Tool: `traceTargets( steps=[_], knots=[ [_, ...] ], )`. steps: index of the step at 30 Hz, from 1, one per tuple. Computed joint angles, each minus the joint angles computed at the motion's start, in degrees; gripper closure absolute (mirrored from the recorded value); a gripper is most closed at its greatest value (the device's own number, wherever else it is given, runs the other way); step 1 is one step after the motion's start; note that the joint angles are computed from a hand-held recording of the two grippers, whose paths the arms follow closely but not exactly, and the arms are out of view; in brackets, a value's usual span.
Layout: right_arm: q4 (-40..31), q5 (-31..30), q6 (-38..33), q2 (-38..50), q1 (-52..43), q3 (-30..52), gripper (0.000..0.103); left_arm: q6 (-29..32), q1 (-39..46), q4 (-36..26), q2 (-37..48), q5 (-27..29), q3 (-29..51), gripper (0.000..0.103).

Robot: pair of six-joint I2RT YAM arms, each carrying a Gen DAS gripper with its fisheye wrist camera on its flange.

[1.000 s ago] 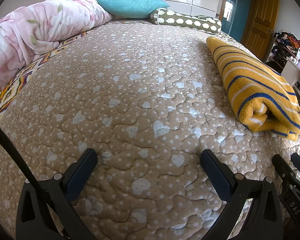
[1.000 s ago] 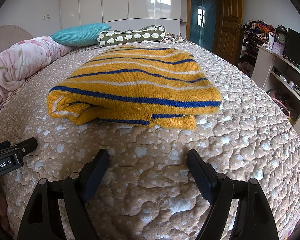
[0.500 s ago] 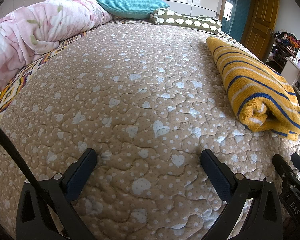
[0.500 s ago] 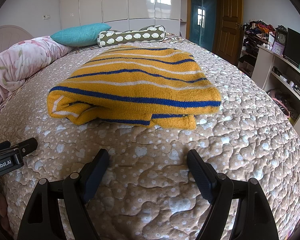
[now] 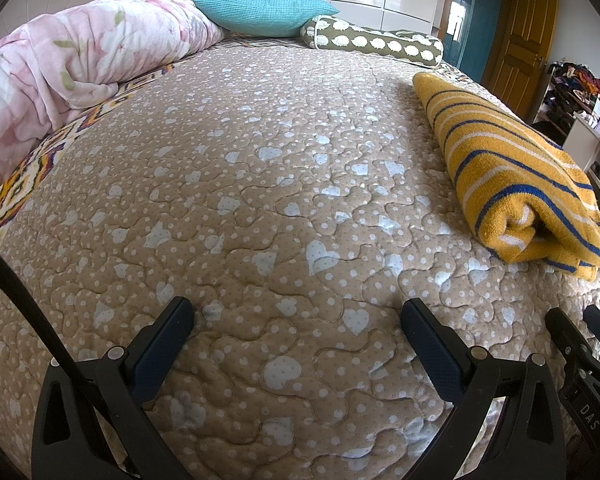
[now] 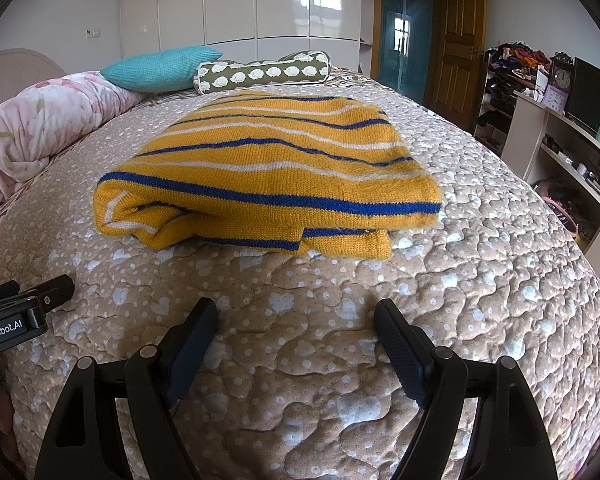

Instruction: Fold small clothes

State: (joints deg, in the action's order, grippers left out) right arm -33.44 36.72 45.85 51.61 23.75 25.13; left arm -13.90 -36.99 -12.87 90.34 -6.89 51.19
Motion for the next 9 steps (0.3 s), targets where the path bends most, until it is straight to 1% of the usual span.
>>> traceTargets(
  steps=[9],
  knots=[
    [-0.03,0.07,0.10,0.01,0.11,-0.02,0.019,-0.02,-0.22,-0.03,0.08,-0.31,0.05,0.000]
  ],
)
